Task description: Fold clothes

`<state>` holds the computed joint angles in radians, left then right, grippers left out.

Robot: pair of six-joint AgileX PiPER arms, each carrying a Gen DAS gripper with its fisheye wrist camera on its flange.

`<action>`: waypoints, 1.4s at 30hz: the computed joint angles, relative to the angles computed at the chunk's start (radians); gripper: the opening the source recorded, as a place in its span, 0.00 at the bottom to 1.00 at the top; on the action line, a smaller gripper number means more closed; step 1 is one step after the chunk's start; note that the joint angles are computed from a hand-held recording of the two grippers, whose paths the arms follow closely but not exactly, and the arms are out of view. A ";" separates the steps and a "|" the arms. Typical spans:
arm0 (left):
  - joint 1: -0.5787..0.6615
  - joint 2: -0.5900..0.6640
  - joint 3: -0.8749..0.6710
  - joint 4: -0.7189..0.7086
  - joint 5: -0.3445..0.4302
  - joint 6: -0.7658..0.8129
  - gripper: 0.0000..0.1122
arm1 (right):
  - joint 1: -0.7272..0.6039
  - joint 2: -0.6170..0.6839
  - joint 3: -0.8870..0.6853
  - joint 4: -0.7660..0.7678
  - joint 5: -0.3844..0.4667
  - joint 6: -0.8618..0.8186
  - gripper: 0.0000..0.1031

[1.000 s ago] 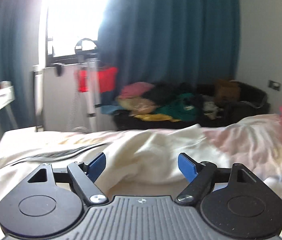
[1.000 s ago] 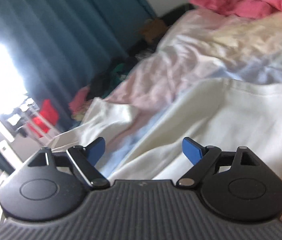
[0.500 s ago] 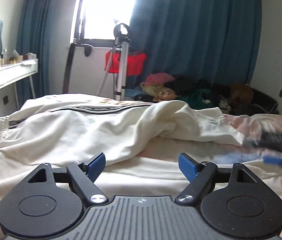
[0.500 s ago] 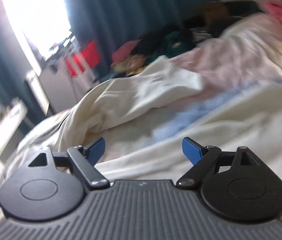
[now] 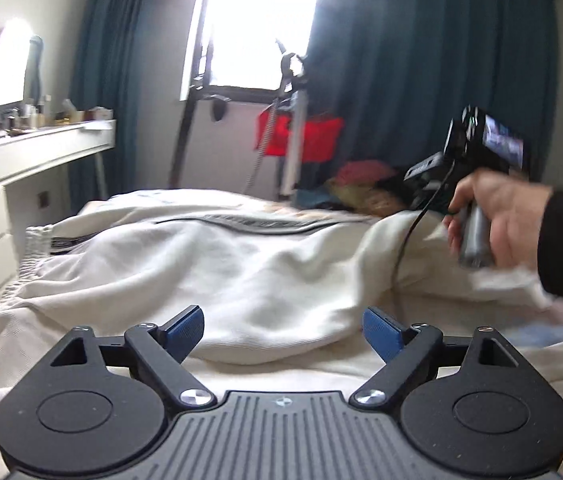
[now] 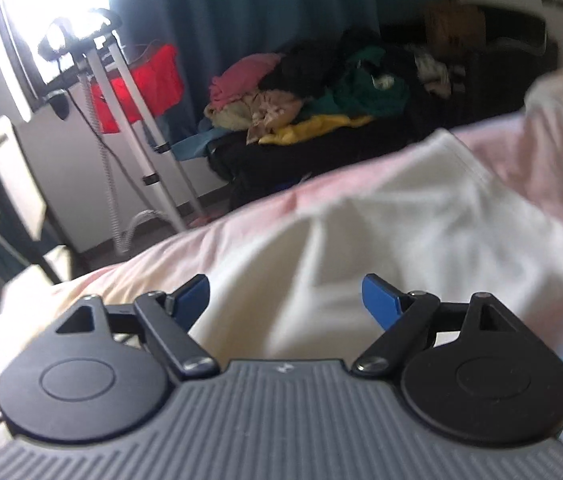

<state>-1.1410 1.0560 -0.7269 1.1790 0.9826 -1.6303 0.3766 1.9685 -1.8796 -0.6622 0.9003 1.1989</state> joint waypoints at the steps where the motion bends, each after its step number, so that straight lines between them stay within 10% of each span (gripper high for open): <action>1: 0.036 0.021 0.002 -0.002 -0.025 0.011 0.79 | -0.007 0.052 -0.059 0.001 0.010 -0.014 0.82; 7: 0.252 0.113 0.043 -0.004 -0.261 -0.040 0.79 | -0.039 0.288 -0.347 0.043 0.116 -0.133 0.70; 11: 0.229 0.116 0.045 0.028 -0.240 -0.060 0.79 | -0.046 0.149 -0.095 -0.038 -0.006 -0.012 0.18; 15: 0.128 0.077 0.053 0.060 -0.139 -0.066 0.79 | -0.036 -0.115 0.285 -0.235 -0.150 0.177 0.12; 22: 0.035 -0.002 0.030 -0.011 -0.084 -0.061 0.79 | -0.032 -0.617 0.862 -0.171 -0.308 0.239 0.12; 27: 0.083 -0.072 0.030 -0.197 -0.204 -0.028 0.79 | -0.012 -0.819 1.121 0.068 -0.351 0.086 0.16; 31: 0.013 -0.058 0.018 -0.185 -0.146 -0.068 0.79 | 0.015 -0.898 1.178 0.157 -0.304 -0.061 0.27; 36: -0.074 0.015 -0.018 -0.122 -0.039 -0.091 0.79 | -0.017 -0.937 1.114 0.201 -0.190 -0.193 0.70; 42: 0.087 0.072 0.009 -0.151 -0.235 -0.102 0.79 | -0.188 -0.846 0.993 0.140 -0.247 -0.169 0.72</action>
